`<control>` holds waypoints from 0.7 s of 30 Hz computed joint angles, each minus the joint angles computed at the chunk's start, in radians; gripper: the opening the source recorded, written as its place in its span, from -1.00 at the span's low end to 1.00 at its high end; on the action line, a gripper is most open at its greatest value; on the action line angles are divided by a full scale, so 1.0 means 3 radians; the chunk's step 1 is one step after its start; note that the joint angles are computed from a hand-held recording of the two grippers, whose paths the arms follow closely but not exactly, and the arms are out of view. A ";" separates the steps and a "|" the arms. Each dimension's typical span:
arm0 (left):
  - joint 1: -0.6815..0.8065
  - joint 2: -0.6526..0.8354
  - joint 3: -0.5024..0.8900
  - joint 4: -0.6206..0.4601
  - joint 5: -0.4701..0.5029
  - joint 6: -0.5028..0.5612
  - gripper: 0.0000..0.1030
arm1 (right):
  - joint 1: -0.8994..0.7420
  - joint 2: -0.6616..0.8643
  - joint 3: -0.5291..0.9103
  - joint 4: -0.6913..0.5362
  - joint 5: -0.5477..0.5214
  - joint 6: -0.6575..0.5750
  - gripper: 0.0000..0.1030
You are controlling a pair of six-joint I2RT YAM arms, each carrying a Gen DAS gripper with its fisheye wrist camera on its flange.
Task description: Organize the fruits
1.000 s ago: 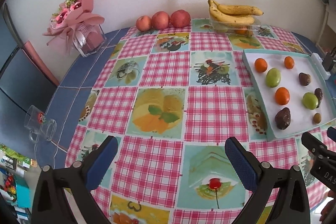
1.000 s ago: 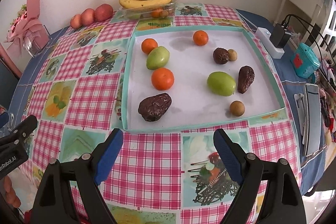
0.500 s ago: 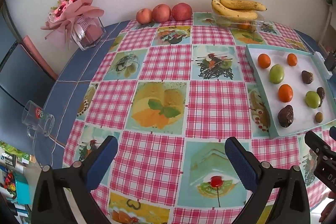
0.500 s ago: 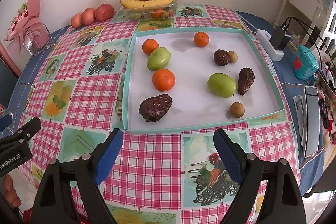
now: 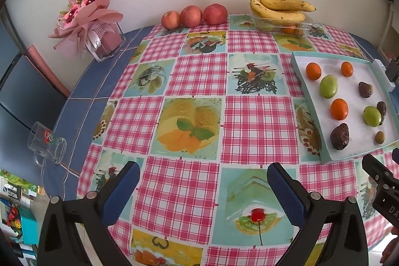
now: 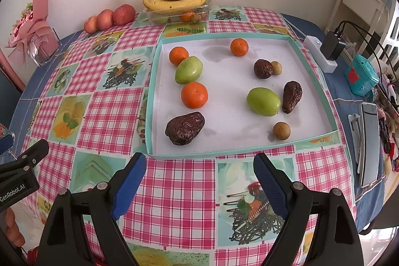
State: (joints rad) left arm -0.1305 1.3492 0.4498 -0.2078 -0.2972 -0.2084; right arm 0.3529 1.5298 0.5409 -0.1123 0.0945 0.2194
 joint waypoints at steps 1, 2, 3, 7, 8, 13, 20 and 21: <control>-0.0002 -0.0002 0.0001 -0.0004 -0.0003 -0.0003 1.00 | -0.0003 0.0001 0.0003 -0.0004 0.0000 -0.0002 0.71; -0.0002 -0.0003 0.0002 -0.0008 -0.0006 -0.0003 1.00 | -0.0001 -0.0001 0.0004 -0.0007 0.0001 0.0001 0.71; -0.0003 0.0002 0.0004 -0.0006 -0.0007 -0.0008 1.00 | 0.0002 -0.0002 0.0003 -0.0007 0.0003 0.0004 0.71; 0.0010 0.0010 0.0014 -0.0026 -0.0008 -0.0023 1.00 | -0.0001 0.0002 0.0002 -0.0001 0.0000 0.0001 0.71; 0.0017 0.0013 0.0017 -0.0027 -0.0004 -0.0021 1.00 | -0.0001 0.0002 0.0002 -0.0001 0.0000 0.0001 0.71; 0.0024 0.0007 0.0010 -0.0026 0.0000 -0.0016 1.00 | 0.0005 0.0006 0.0005 -0.0007 0.0004 0.0003 0.71; 0.0016 0.0038 0.0023 -0.0033 -0.0004 -0.0032 1.00 | 0.0008 0.0015 0.0014 -0.0017 0.0007 -0.0003 0.71; 0.0020 0.0036 0.0024 -0.0035 -0.0002 -0.0032 1.00 | 0.0011 0.0019 0.0015 -0.0016 0.0009 -0.0002 0.71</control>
State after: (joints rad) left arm -0.1244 1.3600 0.4569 -0.2182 -0.2977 -0.2180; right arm 0.3562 1.5355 0.5455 -0.1171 0.0973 0.2187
